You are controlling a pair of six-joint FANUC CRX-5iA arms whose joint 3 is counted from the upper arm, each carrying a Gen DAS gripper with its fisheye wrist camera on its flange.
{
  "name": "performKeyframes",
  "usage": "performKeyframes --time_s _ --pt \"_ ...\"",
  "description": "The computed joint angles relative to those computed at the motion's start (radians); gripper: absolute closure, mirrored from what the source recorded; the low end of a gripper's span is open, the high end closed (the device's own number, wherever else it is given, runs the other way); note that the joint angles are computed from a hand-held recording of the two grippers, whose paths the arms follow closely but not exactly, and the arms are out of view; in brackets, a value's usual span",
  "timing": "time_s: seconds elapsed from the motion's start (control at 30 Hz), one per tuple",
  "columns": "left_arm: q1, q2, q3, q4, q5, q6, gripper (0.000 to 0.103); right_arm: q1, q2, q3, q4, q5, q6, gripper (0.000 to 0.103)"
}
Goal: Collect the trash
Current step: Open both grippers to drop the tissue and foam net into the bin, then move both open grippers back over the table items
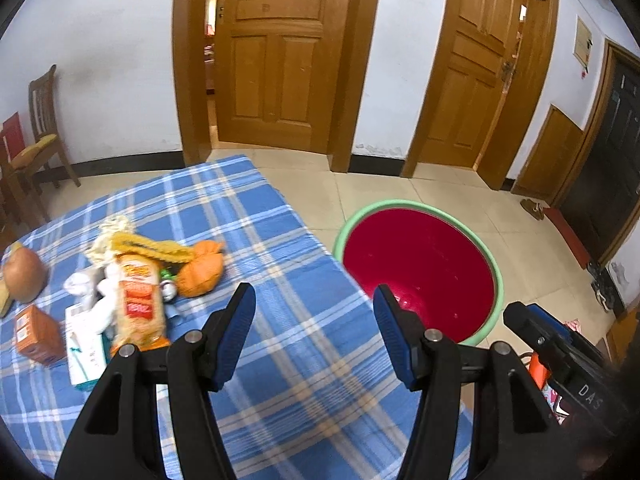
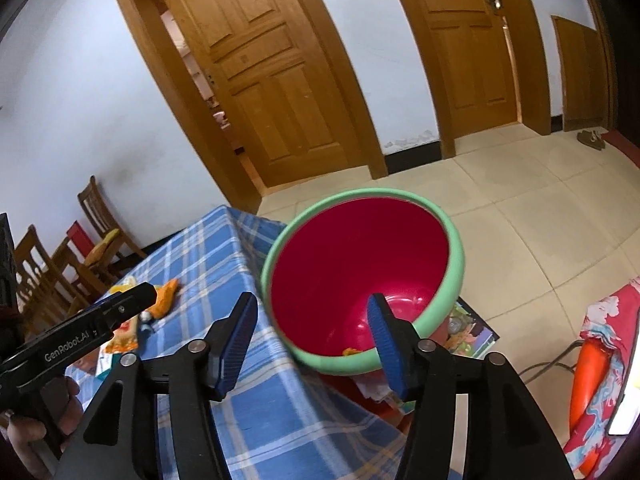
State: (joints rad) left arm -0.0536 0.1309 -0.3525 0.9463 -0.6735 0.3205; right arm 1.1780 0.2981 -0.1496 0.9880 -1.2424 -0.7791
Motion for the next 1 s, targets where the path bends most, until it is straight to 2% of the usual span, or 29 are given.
performKeyframes --time_s 0.6,1.0 --pt "0.128 -0.079 -0.075 0.077 0.014 -0.042 0.042 0.016 0.086 0.13 0.039 0.041 0.086 0.033" --pt "0.223 -0.087 -0.101 0.113 0.028 -0.06 0.042 0.021 0.161 0.239 0.023 0.048 0.155 0.028"
